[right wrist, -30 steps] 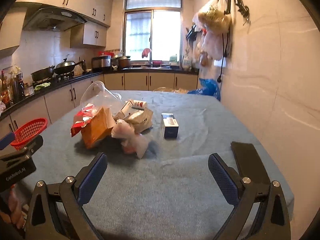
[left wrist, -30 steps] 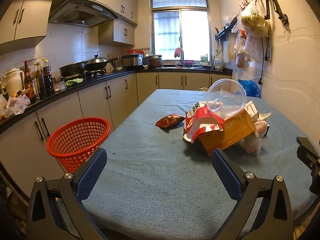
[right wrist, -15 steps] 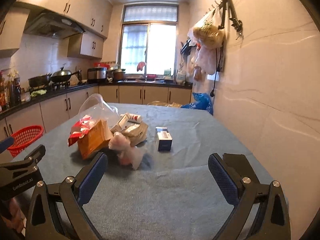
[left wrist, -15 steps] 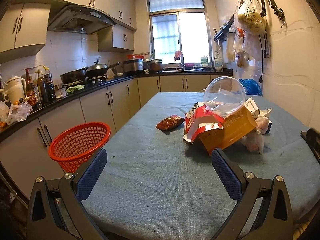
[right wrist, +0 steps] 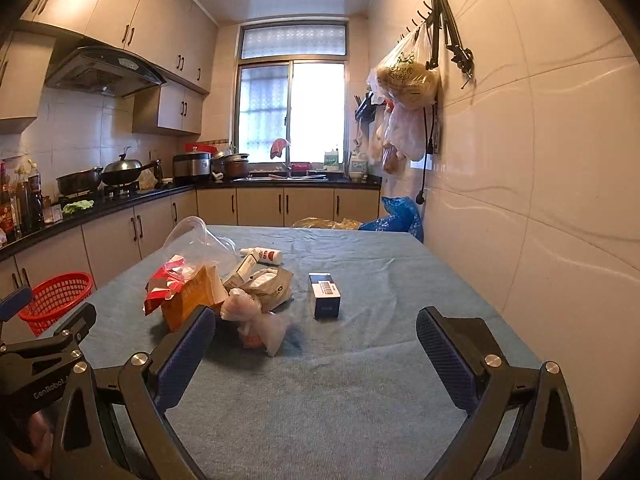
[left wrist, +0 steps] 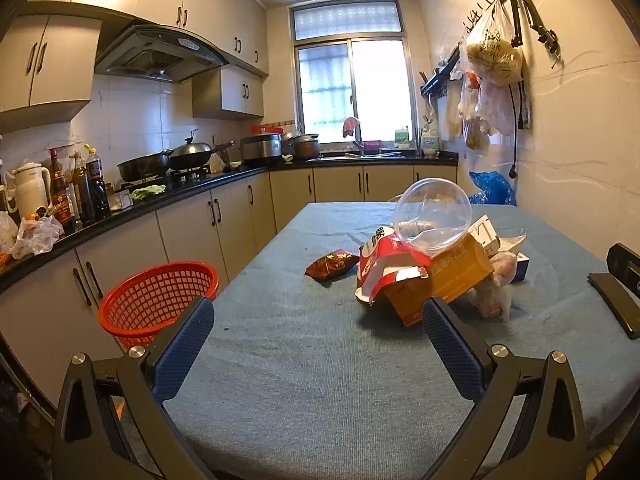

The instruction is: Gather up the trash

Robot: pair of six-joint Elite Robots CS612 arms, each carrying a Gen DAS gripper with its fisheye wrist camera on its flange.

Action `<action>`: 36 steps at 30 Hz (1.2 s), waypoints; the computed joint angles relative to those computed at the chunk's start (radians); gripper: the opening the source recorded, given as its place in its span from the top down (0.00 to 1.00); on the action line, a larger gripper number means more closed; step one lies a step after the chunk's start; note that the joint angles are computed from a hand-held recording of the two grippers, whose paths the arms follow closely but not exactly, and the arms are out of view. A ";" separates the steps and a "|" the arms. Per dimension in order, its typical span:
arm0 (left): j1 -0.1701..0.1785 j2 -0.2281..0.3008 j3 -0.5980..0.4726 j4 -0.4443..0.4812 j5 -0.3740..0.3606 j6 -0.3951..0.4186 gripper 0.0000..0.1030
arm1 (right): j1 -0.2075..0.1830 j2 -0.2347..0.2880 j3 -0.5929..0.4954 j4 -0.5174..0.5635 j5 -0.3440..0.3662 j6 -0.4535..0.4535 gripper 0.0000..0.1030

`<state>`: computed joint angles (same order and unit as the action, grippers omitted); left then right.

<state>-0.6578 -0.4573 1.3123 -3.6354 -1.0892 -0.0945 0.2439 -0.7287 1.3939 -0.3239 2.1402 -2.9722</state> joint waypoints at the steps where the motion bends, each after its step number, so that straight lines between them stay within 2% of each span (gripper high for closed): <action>1: 0.000 -0.002 0.003 -0.001 0.000 0.000 0.00 | 0.000 -0.003 0.004 -0.003 -0.002 0.002 0.01; 8: -0.002 -0.005 0.010 -0.012 -0.002 0.006 0.00 | 0.001 -0.006 0.007 0.004 -0.003 0.003 0.01; 21: 0.000 0.008 -0.014 0.058 -0.012 -0.002 0.00 | -0.017 0.024 -0.043 0.107 -0.046 0.060 0.01; 36: 0.004 0.008 -0.014 0.065 -0.019 0.000 0.00 | -0.012 0.035 -0.061 0.118 -0.050 0.048 0.01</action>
<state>-0.6534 -0.4495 1.2987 -3.5699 -1.1085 -0.0947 0.2317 -0.6942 1.3326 -0.2055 2.0899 -2.9240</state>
